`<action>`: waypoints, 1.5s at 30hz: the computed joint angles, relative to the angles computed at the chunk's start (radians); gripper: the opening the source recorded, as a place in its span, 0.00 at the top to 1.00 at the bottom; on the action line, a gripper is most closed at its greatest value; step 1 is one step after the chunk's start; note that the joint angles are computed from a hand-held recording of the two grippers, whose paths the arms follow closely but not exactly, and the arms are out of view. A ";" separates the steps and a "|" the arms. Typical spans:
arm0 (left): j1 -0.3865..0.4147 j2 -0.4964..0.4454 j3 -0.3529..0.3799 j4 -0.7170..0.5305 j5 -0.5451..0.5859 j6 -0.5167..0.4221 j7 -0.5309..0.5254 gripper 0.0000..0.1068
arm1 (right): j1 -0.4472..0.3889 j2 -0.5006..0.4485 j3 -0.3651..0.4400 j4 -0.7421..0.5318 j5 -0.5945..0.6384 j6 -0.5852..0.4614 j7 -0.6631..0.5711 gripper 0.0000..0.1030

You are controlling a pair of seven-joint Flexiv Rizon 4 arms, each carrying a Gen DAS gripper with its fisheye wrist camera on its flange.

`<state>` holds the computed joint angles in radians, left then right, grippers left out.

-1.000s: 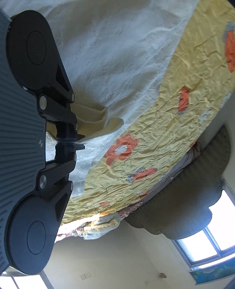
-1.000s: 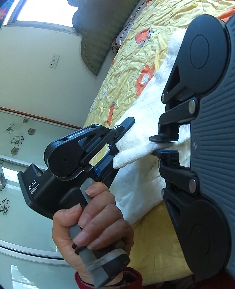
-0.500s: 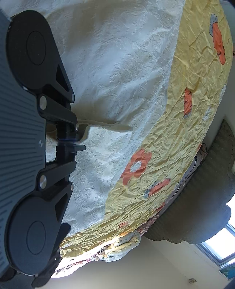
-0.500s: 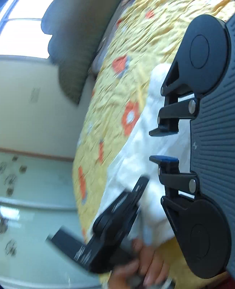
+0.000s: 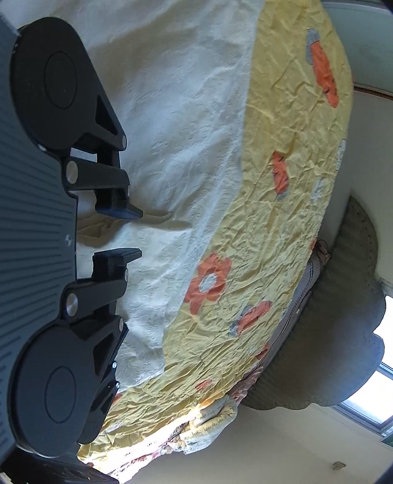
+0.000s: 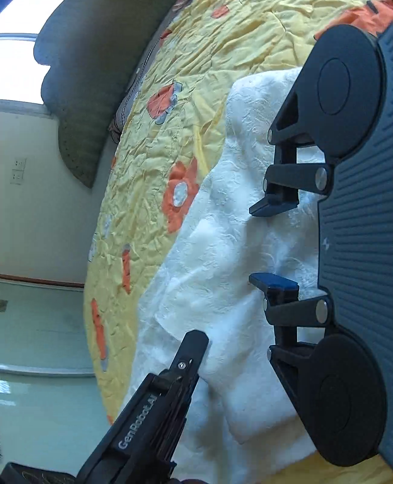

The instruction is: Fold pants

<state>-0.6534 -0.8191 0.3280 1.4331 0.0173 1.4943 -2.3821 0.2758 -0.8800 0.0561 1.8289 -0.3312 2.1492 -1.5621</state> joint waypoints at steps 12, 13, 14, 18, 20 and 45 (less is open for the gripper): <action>-0.045 -0.115 0.114 -0.265 0.134 -0.306 -0.063 0.53 | -0.104 -0.028 0.088 -0.006 -0.143 0.026 0.161 0.54; -0.048 -0.117 0.118 -0.269 0.154 -0.308 -0.076 0.52 | -0.102 -0.033 0.086 -0.007 -0.141 0.040 0.164 0.53; -0.049 -0.116 0.118 -0.274 0.172 -0.316 -0.083 0.51 | -0.095 -0.038 0.078 -0.006 -0.138 0.055 0.162 0.50; -0.044 -0.115 0.106 -0.294 0.233 -0.345 -0.112 0.46 | -0.063 -0.036 0.047 0.001 -0.113 0.073 0.147 0.49; -0.035 -0.111 0.091 -0.294 0.260 -0.343 -0.127 0.45 | -0.074 -0.038 0.055 -0.001 -0.127 0.074 0.157 0.48; 0.016 -0.090 -0.013 -0.331 0.497 -0.401 -0.246 0.35 | -0.012 -0.026 0.011 0.005 -0.032 0.060 0.103 0.20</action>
<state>-0.6377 -0.9091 0.3153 1.1025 0.5147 1.0930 -2.6284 0.2639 -0.9056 0.0674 1.8338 -0.3630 2.2092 -1.4587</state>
